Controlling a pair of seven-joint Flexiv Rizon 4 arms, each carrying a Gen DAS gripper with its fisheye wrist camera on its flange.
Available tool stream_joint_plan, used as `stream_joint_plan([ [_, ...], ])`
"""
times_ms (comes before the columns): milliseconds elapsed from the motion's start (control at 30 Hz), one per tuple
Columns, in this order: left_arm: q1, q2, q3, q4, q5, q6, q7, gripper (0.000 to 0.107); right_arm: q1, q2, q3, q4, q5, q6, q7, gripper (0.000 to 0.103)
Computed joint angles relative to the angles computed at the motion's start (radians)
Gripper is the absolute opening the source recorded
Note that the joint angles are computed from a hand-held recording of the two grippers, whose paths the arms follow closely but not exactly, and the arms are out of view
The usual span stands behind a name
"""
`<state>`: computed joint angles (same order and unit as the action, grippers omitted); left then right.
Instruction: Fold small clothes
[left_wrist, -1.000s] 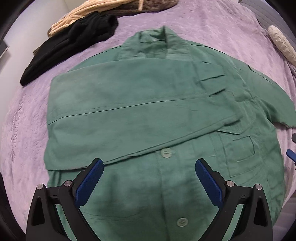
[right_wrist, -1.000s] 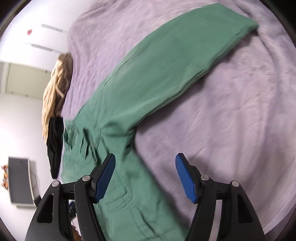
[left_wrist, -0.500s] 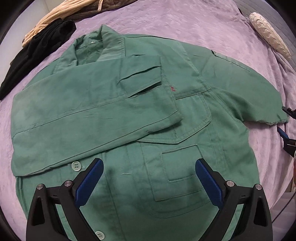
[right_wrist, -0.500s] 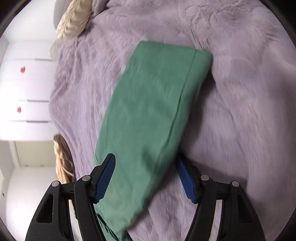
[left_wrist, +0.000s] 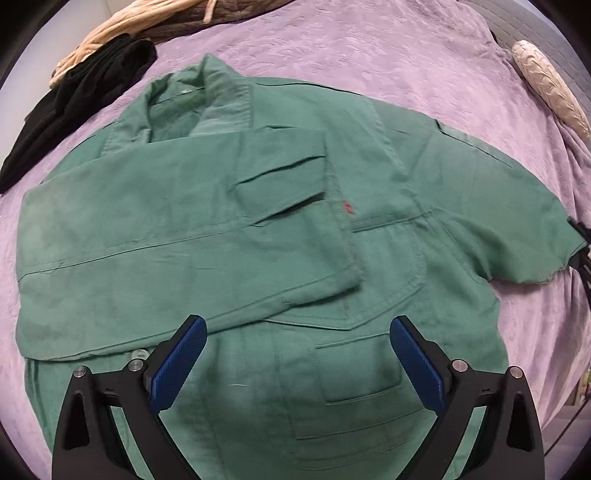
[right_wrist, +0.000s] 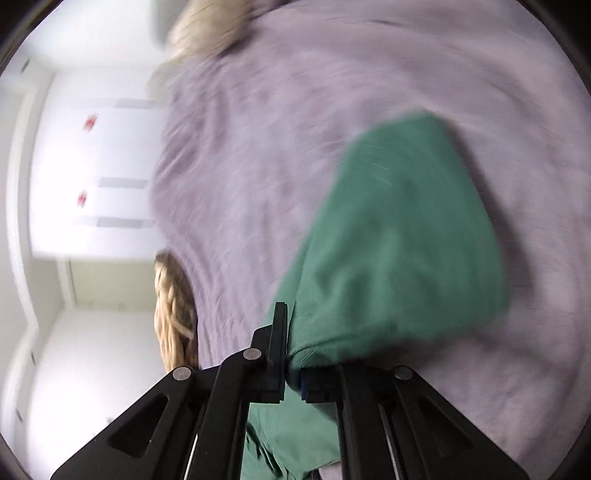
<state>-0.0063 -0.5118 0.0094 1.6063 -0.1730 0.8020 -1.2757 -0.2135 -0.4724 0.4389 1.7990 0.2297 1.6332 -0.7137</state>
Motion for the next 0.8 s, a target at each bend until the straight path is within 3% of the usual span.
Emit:
stream_joint_plan([
  [167, 0.047, 0.013, 0.004, 0.018, -0.035, 0.026, 0.034, 0.1, 0.084, -0.064, 0.063, -0.194, -0.135, -0.156, -0.184, 0.006],
  [333, 0.091, 0.028, 0.027, 0.034, -0.049, 0.084, 0.046, 0.1, 0.293, -0.188, 0.056, -0.433, -0.278, -0.389, -0.342, 0.006],
  [500, 0.138, 0.02, 0.064, 0.033, -0.043, 0.129, 0.022, 0.1, 0.479, -0.349, 0.03, -0.62, -0.303, -0.623, -0.382, 0.006],
  [600, 0.164, 0.01, 0.084, 0.03, -0.028, 0.13, 0.005, 0.1, 0.581, -0.4, -0.08, -0.671, -0.329, -0.762, -0.29, 0.01],
  [667, 0.176, 0.001, 0.094, 0.027, -0.015, 0.127, -0.005, 0.1, 0.579, -0.399, -0.092, -0.653, -0.264, -0.727, -0.261, 0.022],
  [700, 0.185, -0.001, 0.096, 0.027, -0.014, 0.123, -0.004, 0.1, 0.562, -0.386, -0.08, -0.629, -0.209, -0.682, -0.257, 0.041],
  [733, 0.195, -0.002, 0.093, 0.031, -0.017, 0.123, 0.0, 0.1, 0.559, -0.37, -0.085, -0.608, -0.177, -0.655, -0.249, 0.069],
  [800, 0.213, 0.007, 0.088, 0.05, -0.027, 0.132, 0.014, 0.1, 0.588, -0.312, -0.162, -0.521, -0.139, -0.548, -0.148, 0.079],
])
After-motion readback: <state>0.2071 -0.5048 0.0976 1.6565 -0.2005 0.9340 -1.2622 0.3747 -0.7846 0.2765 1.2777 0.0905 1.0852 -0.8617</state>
